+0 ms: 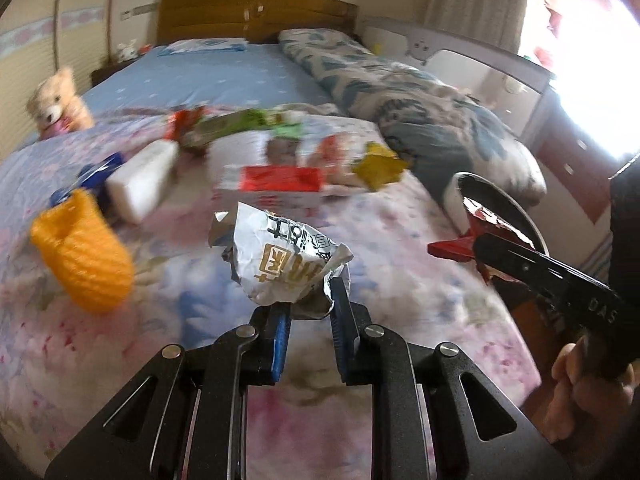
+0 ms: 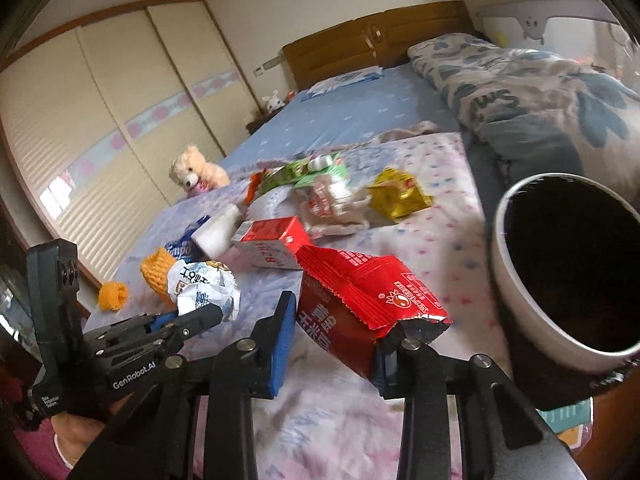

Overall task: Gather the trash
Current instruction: 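Carry both items over the bin and open both tools to drop them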

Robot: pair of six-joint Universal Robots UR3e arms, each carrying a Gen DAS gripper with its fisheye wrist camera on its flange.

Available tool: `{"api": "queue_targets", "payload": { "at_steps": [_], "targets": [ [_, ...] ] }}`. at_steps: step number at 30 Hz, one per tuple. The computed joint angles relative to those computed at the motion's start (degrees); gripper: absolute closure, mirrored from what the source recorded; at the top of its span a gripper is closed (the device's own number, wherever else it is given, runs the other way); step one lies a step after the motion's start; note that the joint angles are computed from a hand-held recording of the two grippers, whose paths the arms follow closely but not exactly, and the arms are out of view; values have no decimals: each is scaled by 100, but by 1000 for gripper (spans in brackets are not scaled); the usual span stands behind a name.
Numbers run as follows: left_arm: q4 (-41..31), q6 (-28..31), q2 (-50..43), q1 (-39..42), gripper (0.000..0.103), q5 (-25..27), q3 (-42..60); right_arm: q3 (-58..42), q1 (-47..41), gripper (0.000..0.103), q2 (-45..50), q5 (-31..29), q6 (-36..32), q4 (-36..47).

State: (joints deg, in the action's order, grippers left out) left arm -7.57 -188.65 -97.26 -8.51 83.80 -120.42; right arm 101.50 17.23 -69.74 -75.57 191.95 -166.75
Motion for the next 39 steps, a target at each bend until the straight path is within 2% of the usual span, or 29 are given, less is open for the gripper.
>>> {"api": "queue_targets", "payload": {
  "at_steps": [7,16,27,39],
  "targets": [
    [-311,-50,-510,-533,86,-10,830,766,-572,70,-773,62,-11,-98],
    [-803,33,-1158,-1087,86,14,1976,1240,-1291,70,-1365,178,-211,12],
    [-1615,137,-2218,-1632,86,14,3876,1389,-2154,70,-1557,539,-518,413],
    [-2806,170,-3534,-1871,86,-226,6228,926,-2711,70,-1218,904,-723,964]
  ]
}}
